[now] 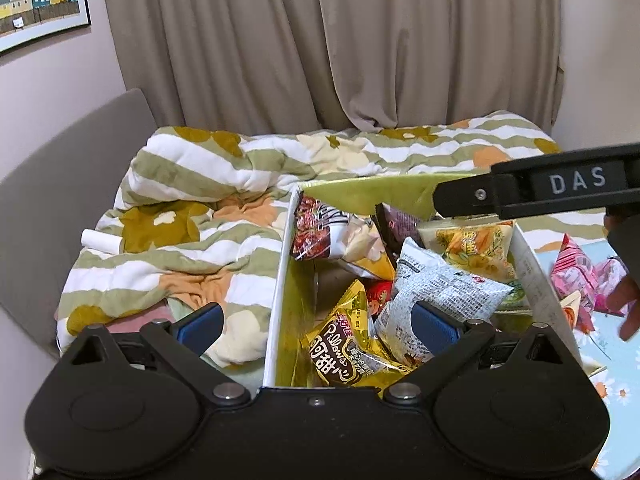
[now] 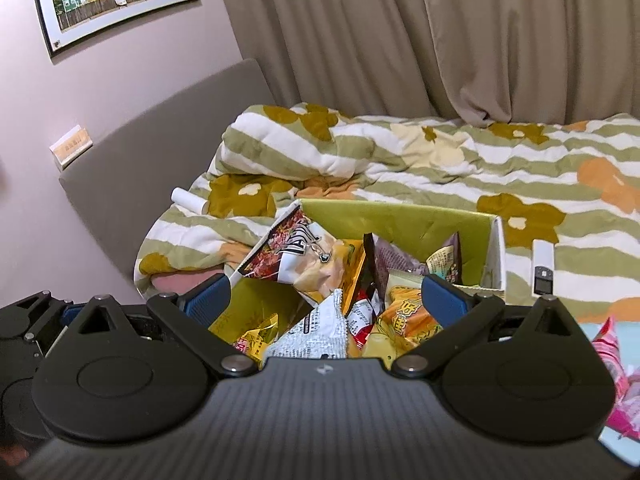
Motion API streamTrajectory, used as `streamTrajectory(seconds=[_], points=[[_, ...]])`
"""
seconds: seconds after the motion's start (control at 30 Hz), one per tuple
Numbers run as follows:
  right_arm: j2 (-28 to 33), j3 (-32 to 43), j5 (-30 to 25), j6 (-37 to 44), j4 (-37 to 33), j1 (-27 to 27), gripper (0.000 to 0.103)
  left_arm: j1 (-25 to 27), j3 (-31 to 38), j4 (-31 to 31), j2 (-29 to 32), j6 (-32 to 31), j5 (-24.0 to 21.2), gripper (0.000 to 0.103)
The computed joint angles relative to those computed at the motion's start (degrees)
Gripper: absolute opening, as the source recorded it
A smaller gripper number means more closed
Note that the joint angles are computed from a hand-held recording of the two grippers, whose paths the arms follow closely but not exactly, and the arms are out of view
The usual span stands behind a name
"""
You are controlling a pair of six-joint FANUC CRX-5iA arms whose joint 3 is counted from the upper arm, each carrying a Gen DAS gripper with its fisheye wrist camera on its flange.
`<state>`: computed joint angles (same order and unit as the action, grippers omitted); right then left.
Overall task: Organize snacks
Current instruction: 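Carry the Pillows bag and silver bag into the box with both grippers, release, then move both grippers back over the pink and purple bags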
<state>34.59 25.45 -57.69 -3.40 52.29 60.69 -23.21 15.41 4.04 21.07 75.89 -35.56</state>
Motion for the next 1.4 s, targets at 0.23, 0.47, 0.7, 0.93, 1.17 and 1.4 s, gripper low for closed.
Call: streamTrajectory(seconds=[0.23,0.47,0.7,0.93,1.17,1.4], points=[[0.1,1.3,-6.5,-1.8,3.3,3.0,0.103,0.8,-4.9,5.5,-3.3,-5.9,3.3,0.102],[-0.4,1.9,-15.7,-6.5,5.8,6.9,0.103,1.2,-11.1,17.0,-6.3,-17.7,6.4,0.102],[-2.9,-0.8,-27.0,-14.3,7.2,10.9,0.103,-0.8,-16.7,30.4,-8.2,-32.0,9.3,0.102],[-6.4,-5.8,-40.6,-19.6,6.0,13.5,0.103,-4.8,-15.2,35.8,-6.5,-39.0,8.7,0.102],[-16.2,-19.5,-44.3,-29.4,0.5,14.4,0.103,-9.8,-6.2,31.2,-0.5,-35.0,5.8,0.102],[-26.1,-32.4,-42.4,-35.4,-5.4,13.8,0.103,-14.9,9.7,21.3,9.7,-27.2,-1.6,0.102]])
